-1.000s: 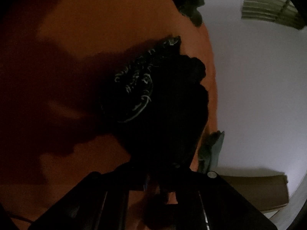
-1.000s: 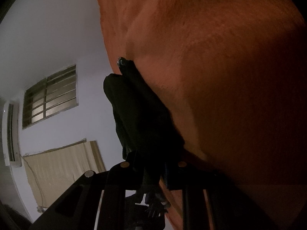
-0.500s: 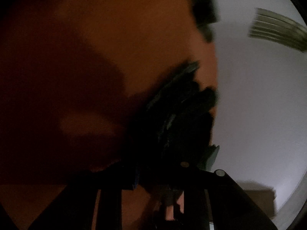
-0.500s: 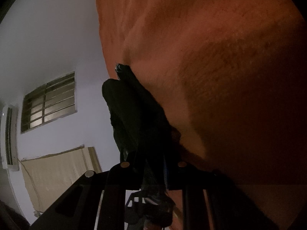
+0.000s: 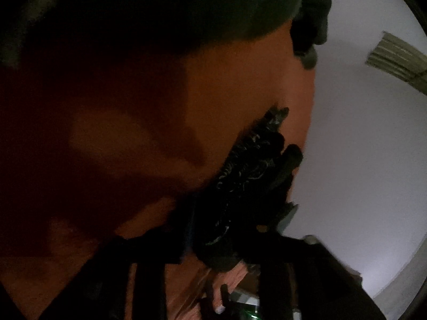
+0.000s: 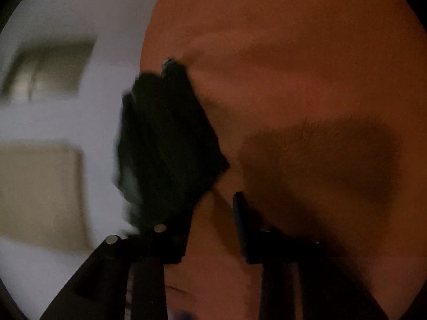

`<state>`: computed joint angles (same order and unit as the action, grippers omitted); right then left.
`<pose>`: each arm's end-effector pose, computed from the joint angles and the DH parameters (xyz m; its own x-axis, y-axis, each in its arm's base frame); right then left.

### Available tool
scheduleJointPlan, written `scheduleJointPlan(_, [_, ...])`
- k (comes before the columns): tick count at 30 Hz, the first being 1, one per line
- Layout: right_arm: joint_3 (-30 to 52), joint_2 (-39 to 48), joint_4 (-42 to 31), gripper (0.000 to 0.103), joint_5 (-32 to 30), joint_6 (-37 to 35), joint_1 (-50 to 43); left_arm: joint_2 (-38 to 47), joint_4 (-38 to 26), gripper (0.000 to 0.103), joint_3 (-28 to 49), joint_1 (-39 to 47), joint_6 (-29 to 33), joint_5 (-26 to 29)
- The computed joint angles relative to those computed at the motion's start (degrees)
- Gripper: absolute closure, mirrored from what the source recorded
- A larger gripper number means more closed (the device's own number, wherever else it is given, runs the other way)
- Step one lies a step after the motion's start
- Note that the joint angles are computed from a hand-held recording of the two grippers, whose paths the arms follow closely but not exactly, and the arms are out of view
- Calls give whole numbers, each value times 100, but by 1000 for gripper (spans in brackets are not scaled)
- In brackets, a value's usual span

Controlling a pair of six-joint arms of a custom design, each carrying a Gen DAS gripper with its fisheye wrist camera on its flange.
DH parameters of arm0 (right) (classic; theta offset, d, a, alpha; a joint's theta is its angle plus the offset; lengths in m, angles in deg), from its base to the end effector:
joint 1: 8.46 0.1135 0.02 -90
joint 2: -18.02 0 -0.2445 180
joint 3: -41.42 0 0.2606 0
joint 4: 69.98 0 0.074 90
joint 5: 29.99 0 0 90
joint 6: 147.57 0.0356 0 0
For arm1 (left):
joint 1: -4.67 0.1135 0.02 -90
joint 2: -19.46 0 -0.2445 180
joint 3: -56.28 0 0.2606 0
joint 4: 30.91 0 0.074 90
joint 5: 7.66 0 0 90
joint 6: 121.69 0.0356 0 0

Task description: Fold clothes

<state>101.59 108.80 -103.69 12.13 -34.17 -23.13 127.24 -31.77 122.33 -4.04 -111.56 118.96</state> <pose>0.2873 -0.0479 0.1371 -0.8562 0.4995 -0.1322 0.2168 0.5795 0.7856 0.3572 -0.0762 0.1034 -0.6646 -0.6975 0.2679 -0.5608 0.2287 -0.7957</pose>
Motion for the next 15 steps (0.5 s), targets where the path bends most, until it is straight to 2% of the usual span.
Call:
scheduleJointPlan(1, [182,-282,-602,67,447,-699,93,-97,-495,39,113,128,266,152])
scheduleJointPlan(2, [355,-550,-1095,62,921,-1326,207,-192,-689,36,131,256,419,286])
scheduleJointPlan(4, [425,-1181,-1426,53,2224,-2304,934,-419,-566,32,-69,514,491,557])
scheduleJointPlan(5, [376,-1439,-1355,48,2831,-2755,1394,-521,-736,31,-58,627,607,638])
scheduleJointPlan(7, [24,-1876,-749,45,4034,-3451,2296,-657,-1054,31,31,772,934,716])
scheduleJointPlan(9, [-305,-1935,-59,44,5206,-4032,3259,-768,-1487,30,208,849,1439,703])
scheduleJointPlan(13, [-587,-1291,1383,44,7082,-5407,5056,-883,-2663,30,761,829,2504,207])
scheduleJointPlan(15, [-595,-781,2024,44,7670,-6027,5578,-1091,-2687,30,673,865,2626,0])
